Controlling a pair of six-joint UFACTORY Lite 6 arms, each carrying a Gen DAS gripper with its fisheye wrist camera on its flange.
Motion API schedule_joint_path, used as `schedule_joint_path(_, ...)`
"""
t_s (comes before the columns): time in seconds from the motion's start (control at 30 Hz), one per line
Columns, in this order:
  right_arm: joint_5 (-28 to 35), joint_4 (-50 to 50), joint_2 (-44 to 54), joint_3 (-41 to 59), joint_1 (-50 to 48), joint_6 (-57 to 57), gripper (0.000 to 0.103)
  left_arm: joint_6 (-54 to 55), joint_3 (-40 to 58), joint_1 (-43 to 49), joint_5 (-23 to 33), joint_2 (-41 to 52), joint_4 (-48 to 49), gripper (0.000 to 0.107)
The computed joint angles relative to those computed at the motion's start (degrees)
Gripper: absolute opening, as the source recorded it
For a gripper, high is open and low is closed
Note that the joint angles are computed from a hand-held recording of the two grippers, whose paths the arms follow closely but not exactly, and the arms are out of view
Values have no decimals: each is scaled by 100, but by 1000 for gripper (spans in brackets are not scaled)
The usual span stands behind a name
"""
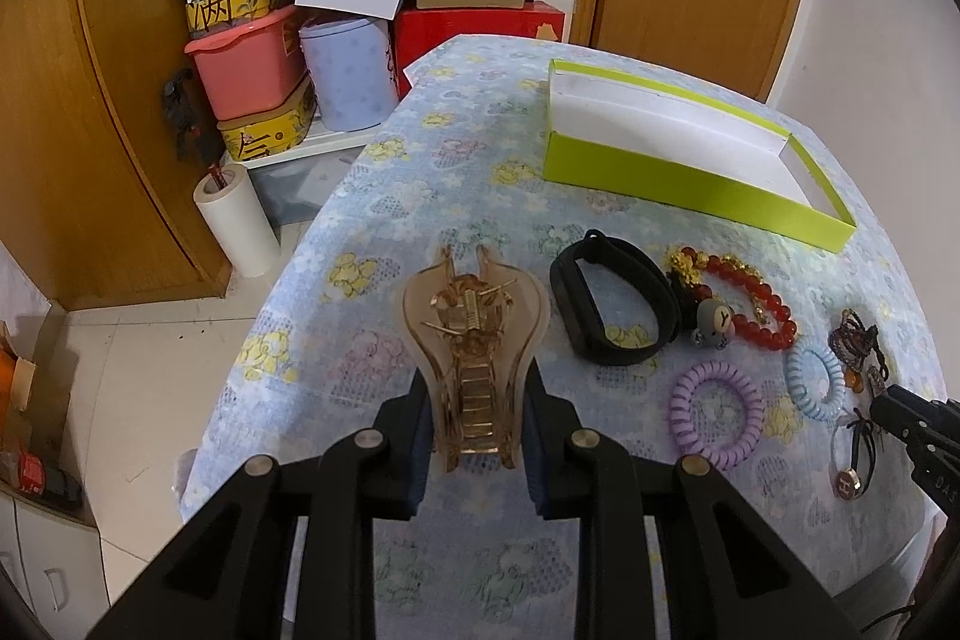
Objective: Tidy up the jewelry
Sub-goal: 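Grasp the beige claw clip with the left tool while the right tool grasps the pink rhinestone clip, then carry both clips into the yellow-green box and open both tools to release them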
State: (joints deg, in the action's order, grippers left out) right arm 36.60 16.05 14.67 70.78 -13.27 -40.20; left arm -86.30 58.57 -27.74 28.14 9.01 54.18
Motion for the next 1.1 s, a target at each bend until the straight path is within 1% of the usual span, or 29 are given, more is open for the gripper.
schedule_joint_path(0.33,85,400,-440,-231,-172,-402,23,-221,-408,-209,-149,-574,327,26)
schedule_joint_path(0.63,274,765,-662,-106,-222,-703,23,-11,-357,-368,-272,-894,235,26)
schedule_joint_path(0.83,355,863,-435,300,-158,-756,23,560,41,-213,-510,-712,-84,26)
schedule_joint_path(0.97,359,850,-137,757,-61,-720,23,943,541,-134,-632,-395,-205,26)
schedule_joint_path(1.1,353,809,332,1433,57,-646,23,1377,1166,-39,-727,28,-370,26)
